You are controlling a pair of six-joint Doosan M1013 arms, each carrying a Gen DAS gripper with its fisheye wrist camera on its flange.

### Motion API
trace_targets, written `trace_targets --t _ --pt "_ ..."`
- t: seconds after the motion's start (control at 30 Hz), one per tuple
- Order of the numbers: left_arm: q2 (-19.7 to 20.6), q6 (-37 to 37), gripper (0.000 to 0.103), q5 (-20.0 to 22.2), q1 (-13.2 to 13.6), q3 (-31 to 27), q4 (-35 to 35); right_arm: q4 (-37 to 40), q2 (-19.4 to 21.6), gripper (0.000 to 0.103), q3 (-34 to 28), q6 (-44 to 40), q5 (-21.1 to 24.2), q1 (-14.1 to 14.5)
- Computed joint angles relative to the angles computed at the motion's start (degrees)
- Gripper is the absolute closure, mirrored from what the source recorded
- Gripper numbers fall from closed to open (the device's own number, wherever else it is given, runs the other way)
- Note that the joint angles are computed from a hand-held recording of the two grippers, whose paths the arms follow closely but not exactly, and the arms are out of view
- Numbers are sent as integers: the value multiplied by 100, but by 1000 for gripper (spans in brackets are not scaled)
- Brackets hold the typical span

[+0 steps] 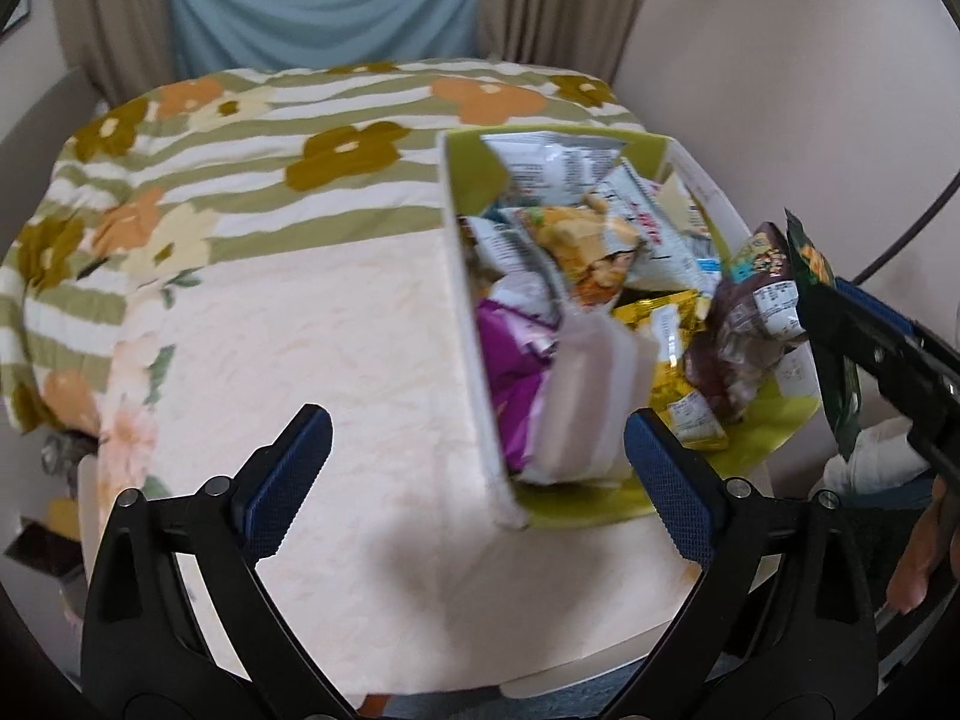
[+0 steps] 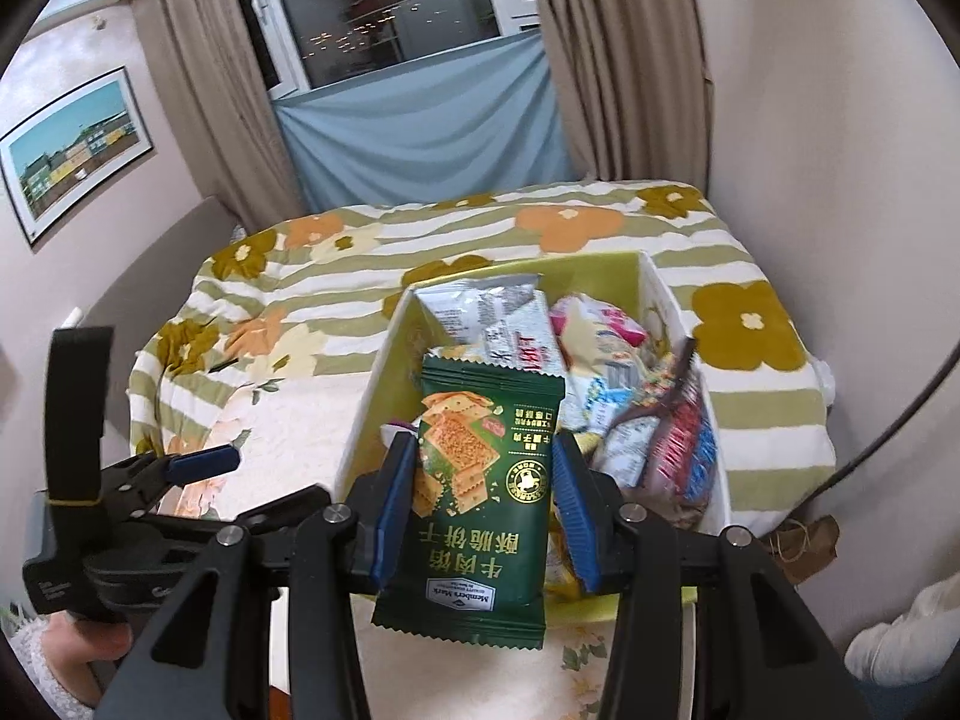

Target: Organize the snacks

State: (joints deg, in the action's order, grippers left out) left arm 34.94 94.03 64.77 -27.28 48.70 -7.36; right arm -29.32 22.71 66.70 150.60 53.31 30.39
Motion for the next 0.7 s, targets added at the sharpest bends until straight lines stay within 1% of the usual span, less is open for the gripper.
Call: trace_targets --t 0.13,0.27,0.37,0.43,0.47,0.5,0.53,0.57,0.7 --pt "-142 -226 6 -126 65 209 31 320 111 62 -162 -437 -124 -59" --pt "-227 -427 5 -170 82 345 169 724 263 62 -348 -958 -83 -153" --pt "-276 -550 6 -184 96 438 274 846 346 61 -398 -1148 -68 -200" --pt "-333 -605 6 -229 102 525 332 1024 382 53 -417 -1291 -37 -239" --pt "-364 -615 6 -257 106 574 360 1130 418 35 -475 -1364 104 -252" --pt "-405 -638 6 -280 114 638 405 1161 422 12 -486 -1373 189 -252" --pt "-441 -658 6 -299 119 691 423 1161 405 3 -454 -1346 196 -243" --pt "-485 -662 6 -335 138 759 401 1116 354 1 -367 -1237 169 -216" --pt "-646 -510 6 -463 212 979 312 911 220 1 -139 -733 163 -116"
